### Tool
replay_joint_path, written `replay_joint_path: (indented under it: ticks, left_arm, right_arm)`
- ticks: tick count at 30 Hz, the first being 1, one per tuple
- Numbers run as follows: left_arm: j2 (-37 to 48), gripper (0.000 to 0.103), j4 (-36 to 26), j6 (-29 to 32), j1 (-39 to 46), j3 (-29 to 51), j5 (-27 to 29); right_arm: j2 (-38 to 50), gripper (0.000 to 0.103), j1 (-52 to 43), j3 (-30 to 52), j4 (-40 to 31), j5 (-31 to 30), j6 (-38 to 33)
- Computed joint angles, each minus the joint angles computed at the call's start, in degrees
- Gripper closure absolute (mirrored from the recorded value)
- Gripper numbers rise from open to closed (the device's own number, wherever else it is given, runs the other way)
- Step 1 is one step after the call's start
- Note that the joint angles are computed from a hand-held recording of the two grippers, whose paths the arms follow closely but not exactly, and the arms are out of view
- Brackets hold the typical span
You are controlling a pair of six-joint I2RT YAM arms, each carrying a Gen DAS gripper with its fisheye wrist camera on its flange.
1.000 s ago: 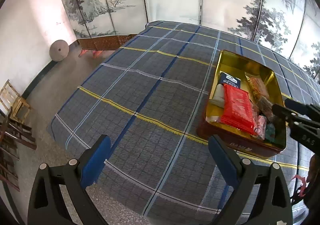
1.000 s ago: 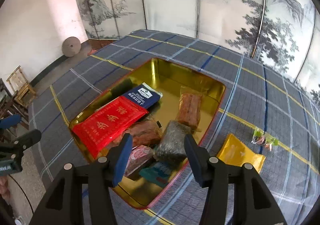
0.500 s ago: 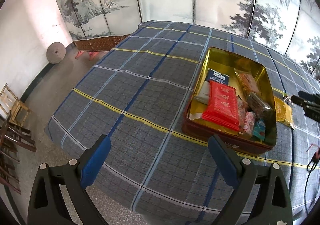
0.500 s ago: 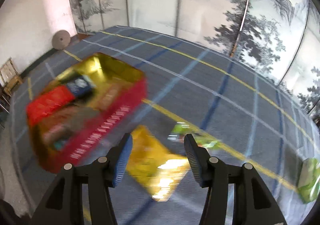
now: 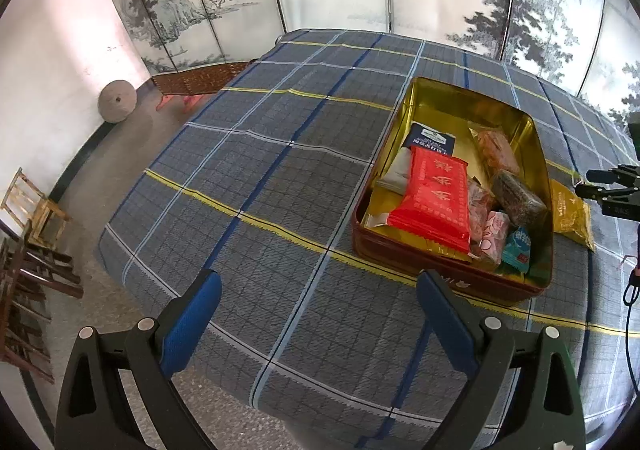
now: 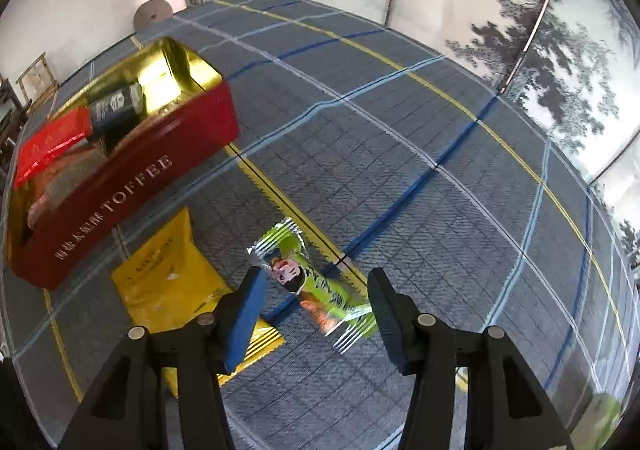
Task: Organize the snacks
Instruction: 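Move the right tool to the green-wrapped snack stick and grasp it, then grasp the yellow packet with the left tool while the right tool holds the snack stick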
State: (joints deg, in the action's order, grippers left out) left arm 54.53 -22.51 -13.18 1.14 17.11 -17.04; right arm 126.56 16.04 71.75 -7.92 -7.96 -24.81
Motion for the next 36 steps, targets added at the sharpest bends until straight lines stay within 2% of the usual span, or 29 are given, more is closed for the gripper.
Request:
replay_joint_path:
  ticks: [2,4,9,16,23,28,36]
  left_arm:
    - [0.59,0.006,-0.14,-0.68,-1.04,0.42,-0.55]
    - [1.25,0.006,-0.32,-1.41,-2.38,1.0,-1.15]
    - [2.63,0.006,-0.1,-3.17,-5.24,1.83,-2.04]
    - [5.22,0.006,0.5,-5.92,-9.45,2.88,-3.02]
    - [9.47,0.006,1.96,-9.36,-17.37,5.4,-5.2]
    - [14.6,0.006,5.22,-10.75,-24.1,7.91,-6.39]
    - [25.46,0.006,12.17,-9.04,-31.95,13.08,-6.82]
  right_arm:
    - [0.99,0.056,-0.25,0.9,-0.63,-0.97,0.03]
    - [1.08,0.066,-0.49,0.38,0.7,-2.12,1.38]
    - [-0.3,0.077,-1.19,-3.19,4.83,-2.96,4.11]
    - [-2.9,0.077,-1.85,-10.46,13.32,-1.9,9.61]
    - [-6.2,0.077,-2.38,-20.06,23.73,3.9,15.37]
    - [-7.94,0.078,-4.87,-24.76,27.79,4.78,17.48]
    - [-10.84,0.078,-10.07,-31.62,32.82,4.97,18.45]
